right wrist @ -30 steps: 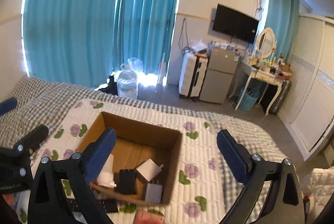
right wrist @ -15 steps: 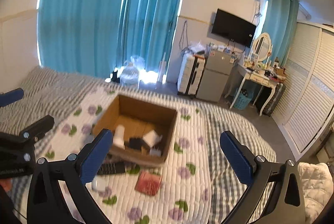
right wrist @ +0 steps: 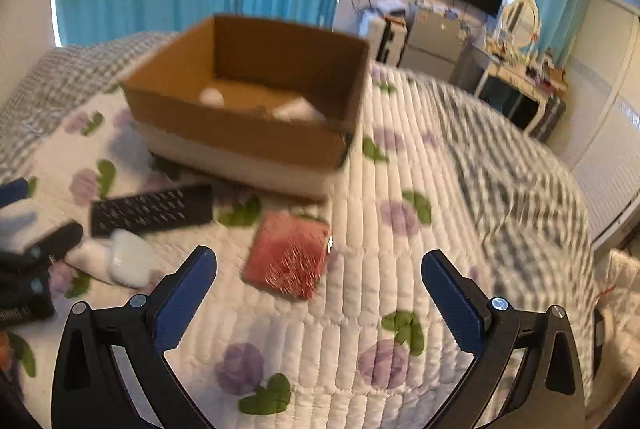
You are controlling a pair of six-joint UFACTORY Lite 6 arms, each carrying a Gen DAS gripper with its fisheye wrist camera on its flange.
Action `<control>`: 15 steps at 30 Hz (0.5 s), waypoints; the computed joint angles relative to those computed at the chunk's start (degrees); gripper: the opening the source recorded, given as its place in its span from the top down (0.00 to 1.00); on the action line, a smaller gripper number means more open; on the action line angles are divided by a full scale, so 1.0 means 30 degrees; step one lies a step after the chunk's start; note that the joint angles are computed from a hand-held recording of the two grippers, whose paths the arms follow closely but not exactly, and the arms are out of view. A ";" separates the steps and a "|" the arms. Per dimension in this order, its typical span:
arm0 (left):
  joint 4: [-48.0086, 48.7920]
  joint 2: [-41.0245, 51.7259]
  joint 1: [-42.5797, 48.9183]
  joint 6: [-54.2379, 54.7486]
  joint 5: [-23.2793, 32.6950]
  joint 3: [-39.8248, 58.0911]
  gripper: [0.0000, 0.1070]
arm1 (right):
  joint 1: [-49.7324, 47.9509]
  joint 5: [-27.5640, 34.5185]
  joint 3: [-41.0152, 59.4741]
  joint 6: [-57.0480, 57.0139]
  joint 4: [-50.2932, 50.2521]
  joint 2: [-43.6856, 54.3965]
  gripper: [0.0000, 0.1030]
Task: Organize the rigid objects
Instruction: 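Grasp the white earbud case with the left tool while the right tool grasps the red card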
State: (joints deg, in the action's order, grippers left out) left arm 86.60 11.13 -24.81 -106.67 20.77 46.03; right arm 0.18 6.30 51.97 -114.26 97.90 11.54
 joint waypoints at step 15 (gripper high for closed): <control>0.0542 0.5520 -0.1181 -0.1325 -0.0869 0.3507 0.61 | -0.1350 0.1748 0.1056 0.5458 -0.5094 0.2275 0.00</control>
